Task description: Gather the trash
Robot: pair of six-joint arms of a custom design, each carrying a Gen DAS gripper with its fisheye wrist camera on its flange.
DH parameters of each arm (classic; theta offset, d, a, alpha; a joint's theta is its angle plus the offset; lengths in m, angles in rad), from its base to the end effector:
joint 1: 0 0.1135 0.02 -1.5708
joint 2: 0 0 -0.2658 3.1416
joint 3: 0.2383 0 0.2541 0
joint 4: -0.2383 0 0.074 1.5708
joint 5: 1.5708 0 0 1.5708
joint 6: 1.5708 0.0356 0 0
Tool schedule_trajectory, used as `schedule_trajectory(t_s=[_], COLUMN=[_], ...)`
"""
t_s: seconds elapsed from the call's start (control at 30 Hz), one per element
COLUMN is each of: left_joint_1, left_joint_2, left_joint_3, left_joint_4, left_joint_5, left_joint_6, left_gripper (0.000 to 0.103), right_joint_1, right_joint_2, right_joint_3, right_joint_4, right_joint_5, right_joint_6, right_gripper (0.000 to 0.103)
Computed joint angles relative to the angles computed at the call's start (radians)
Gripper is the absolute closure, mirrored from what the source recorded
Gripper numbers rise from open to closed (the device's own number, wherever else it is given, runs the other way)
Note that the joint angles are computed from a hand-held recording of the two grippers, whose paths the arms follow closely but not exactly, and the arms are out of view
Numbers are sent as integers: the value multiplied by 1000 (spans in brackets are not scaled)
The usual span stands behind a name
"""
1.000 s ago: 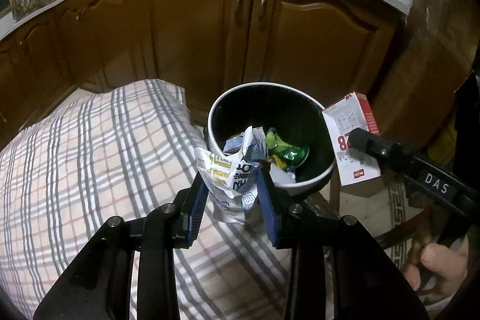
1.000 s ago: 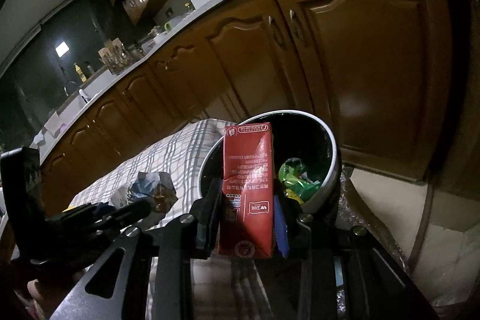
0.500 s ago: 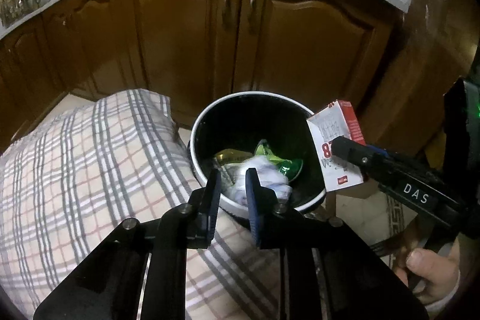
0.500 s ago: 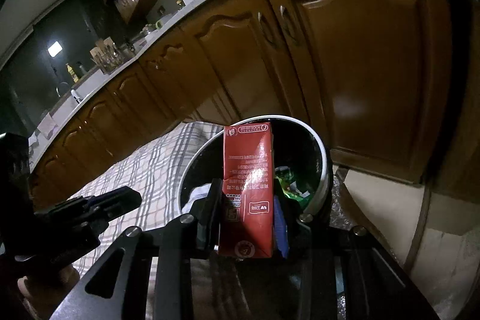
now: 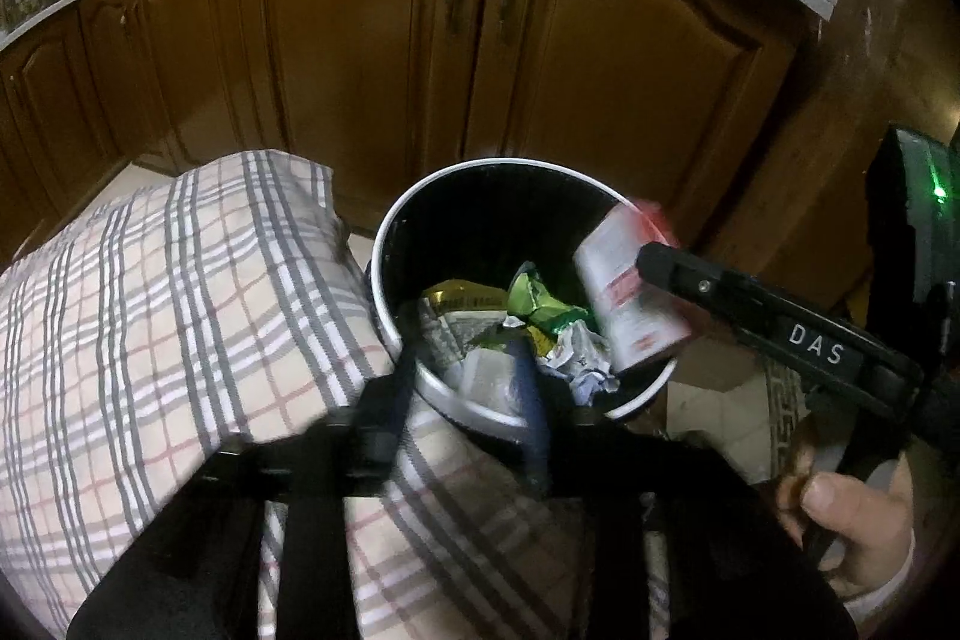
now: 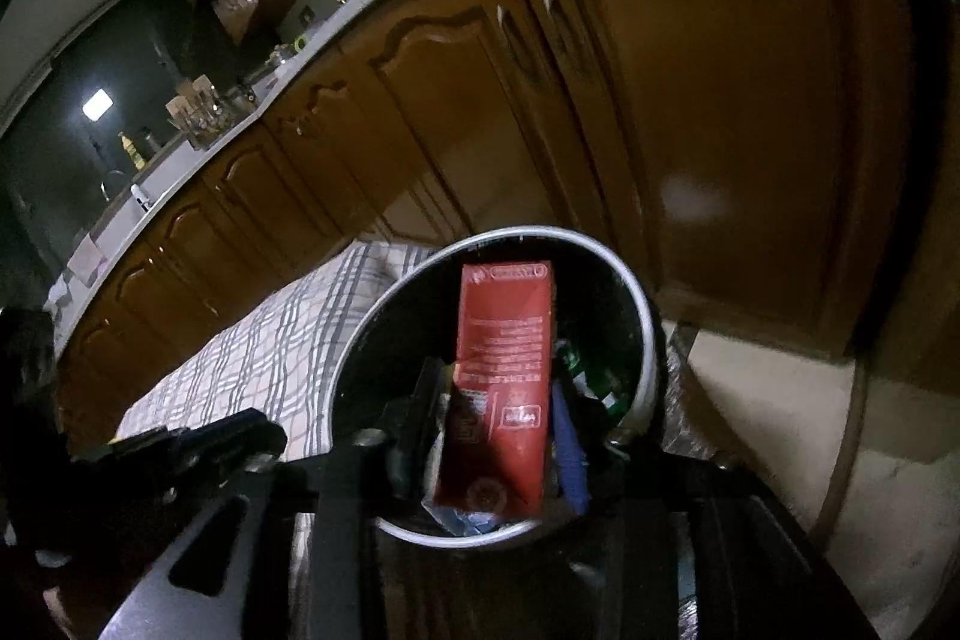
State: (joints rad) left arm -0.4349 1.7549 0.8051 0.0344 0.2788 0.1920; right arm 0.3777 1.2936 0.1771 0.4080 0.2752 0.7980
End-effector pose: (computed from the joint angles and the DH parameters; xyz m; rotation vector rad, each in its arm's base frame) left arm 0.2925 -0.1467 0.1231 0.8802 2.3304 -0.4491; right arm 0.1818 0.0617 0.1032 0.6129 2.1824 0.3164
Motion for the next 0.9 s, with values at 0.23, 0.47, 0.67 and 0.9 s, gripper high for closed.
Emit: schedule_trajectory(t_s=[0.23, 0.47, 0.67, 0.9], left_joint_1=[48, 103, 150, 228], left_joint_2=[-44, -107, -195, -327], left_joint_3=[-53, -111, -178, -281], left_joint_4=[31, 31, 31, 33], left_joint_5=[15, 46, 74, 119], left_joint_6=[4, 16, 30, 50], left_gripper=[44, 42, 36, 25], right_joint_1=[56, 147, 322, 558], right_joint_2=[-40, -180, -284, -277], right_joint_3=[-36, -45, -28, 50], right_joint_4=[16, -98, -238, -390], right_joint_5=[45, 131, 286, 510], right_joint_6=[47, 104, 200, 326], right_gripper=[45, 41, 29, 11])
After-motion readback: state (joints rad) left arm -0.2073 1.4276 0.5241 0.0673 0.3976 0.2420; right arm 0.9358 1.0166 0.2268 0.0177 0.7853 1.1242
